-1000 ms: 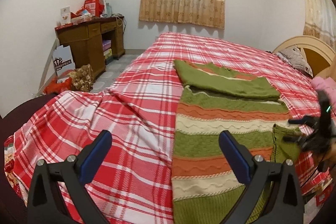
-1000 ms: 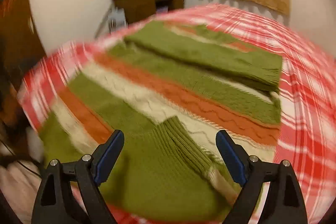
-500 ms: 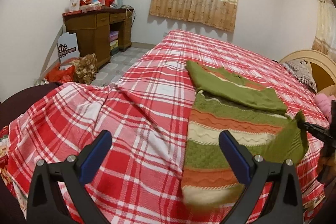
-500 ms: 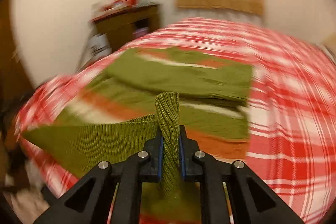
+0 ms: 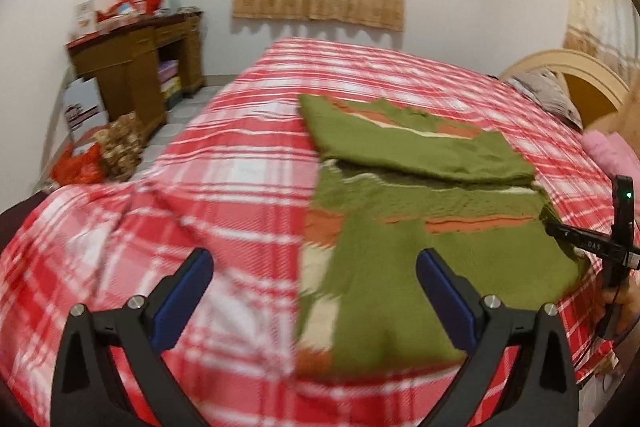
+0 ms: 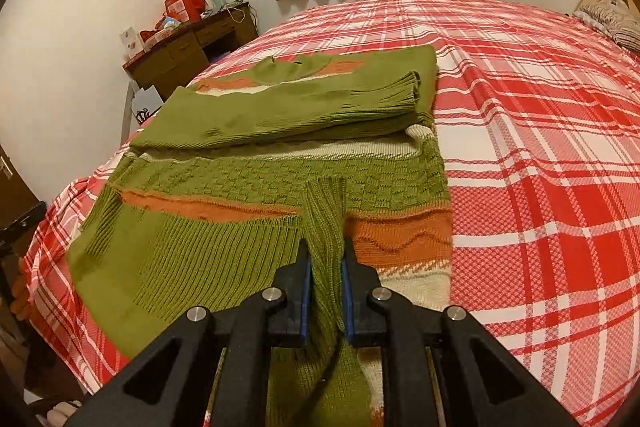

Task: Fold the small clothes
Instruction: 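Grasp the hem with the left gripper while the right gripper holds its corner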

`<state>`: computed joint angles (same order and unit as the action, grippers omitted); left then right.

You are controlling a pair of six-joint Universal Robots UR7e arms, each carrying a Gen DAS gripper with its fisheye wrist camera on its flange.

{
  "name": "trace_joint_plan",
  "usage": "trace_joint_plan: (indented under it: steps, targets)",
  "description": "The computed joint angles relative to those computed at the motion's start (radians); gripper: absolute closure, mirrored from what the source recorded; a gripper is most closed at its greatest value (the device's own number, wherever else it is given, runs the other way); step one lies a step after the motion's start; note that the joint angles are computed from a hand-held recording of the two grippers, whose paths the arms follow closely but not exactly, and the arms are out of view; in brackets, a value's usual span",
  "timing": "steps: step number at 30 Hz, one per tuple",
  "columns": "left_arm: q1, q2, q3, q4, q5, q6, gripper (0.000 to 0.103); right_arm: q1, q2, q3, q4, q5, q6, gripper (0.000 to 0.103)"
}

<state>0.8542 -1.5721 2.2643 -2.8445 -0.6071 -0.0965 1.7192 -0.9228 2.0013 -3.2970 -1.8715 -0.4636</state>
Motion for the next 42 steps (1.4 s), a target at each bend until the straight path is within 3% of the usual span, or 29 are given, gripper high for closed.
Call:
trace_joint_plan:
  steps: [4,9,17,23,26,28,30,33,38,42]
  targets:
    - [0.049,0.093,-0.067,0.006,-0.1,0.065,0.019,-0.007,-0.001,-0.001,0.0,0.014,0.01,0.09]
    - [0.105,0.144,-0.123,0.085,-0.197,0.042,0.045,-0.008,-0.001,0.0,0.0,0.017,0.011,0.09]
    - [0.098,0.116,-0.109,0.121,-0.176,0.01,0.047,-0.023,-0.003,0.004,-0.009,0.053,0.023,0.09]
    - [0.104,0.143,-0.127,0.121,-0.184,0.01,0.033,-0.033,-0.005,0.009,-0.014,0.077,0.025,0.09]
    - [0.098,0.156,-0.116,0.094,-0.162,0.016,0.033,-0.036,-0.005,0.012,-0.018,0.086,0.025,0.09]
    - [0.087,0.163,-0.108,0.085,-0.134,0.022,0.043,-0.04,-0.006,0.015,-0.023,0.095,0.027,0.09]
    - [0.075,0.16,-0.103,0.094,-0.132,0.025,0.072,-0.039,-0.005,0.015,-0.026,0.096,0.03,0.09]
    - [0.069,0.14,-0.102,0.12,-0.14,-0.015,0.089,-0.038,-0.004,0.014,-0.028,0.091,0.024,0.09]
    - [0.056,0.085,-0.061,0.045,-0.225,0.01,0.09,-0.045,-0.004,0.02,-0.042,0.103,0.024,0.09]
    - [0.052,0.125,-0.08,0.139,-0.159,0.007,0.079,-0.05,-0.005,0.023,-0.047,0.112,0.023,0.09]
